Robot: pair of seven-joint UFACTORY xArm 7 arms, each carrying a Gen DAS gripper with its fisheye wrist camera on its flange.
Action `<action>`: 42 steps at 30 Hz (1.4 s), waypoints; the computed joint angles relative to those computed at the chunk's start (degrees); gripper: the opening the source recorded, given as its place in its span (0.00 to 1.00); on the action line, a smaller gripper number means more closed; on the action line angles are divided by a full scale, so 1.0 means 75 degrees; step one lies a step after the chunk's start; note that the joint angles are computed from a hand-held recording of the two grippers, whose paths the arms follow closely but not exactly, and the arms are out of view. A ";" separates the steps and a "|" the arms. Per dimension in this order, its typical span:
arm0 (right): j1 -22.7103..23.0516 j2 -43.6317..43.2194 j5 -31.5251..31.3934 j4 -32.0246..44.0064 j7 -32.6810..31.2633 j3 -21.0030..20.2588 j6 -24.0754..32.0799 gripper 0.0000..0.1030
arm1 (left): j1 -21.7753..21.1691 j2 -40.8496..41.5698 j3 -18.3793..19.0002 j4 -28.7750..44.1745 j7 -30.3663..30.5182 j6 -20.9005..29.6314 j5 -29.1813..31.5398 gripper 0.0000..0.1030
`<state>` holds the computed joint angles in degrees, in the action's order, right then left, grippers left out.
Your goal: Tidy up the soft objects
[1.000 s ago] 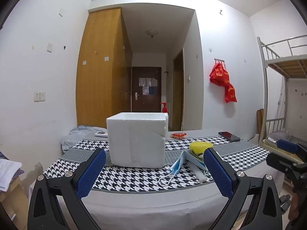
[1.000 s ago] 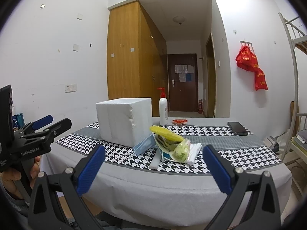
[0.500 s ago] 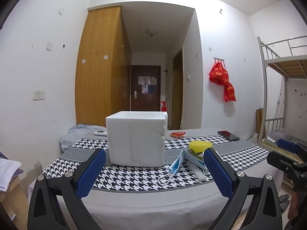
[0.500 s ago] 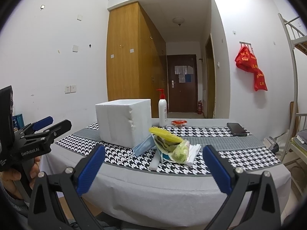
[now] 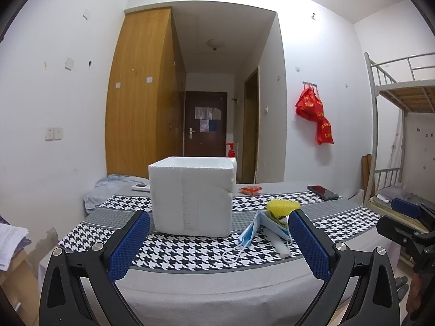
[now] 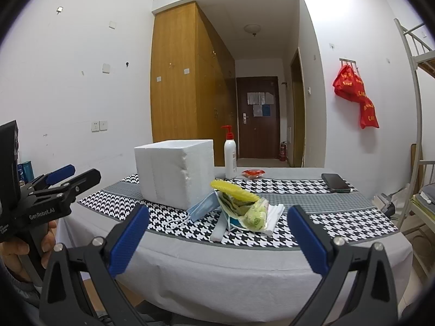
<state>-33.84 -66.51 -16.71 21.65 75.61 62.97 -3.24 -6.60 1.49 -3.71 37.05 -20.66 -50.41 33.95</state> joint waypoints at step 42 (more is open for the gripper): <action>-0.2439 0.2621 0.0474 0.0767 -0.1339 0.0540 -0.1039 0.99 | 0.0676 0.2565 -0.1428 0.4235 -0.3357 0.3089 0.4670 0.99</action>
<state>-52.13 -46.85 -13.15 27.40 65.57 67.02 -11.03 -1.53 20.73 -14.42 68.82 -45.84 -27.24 68.97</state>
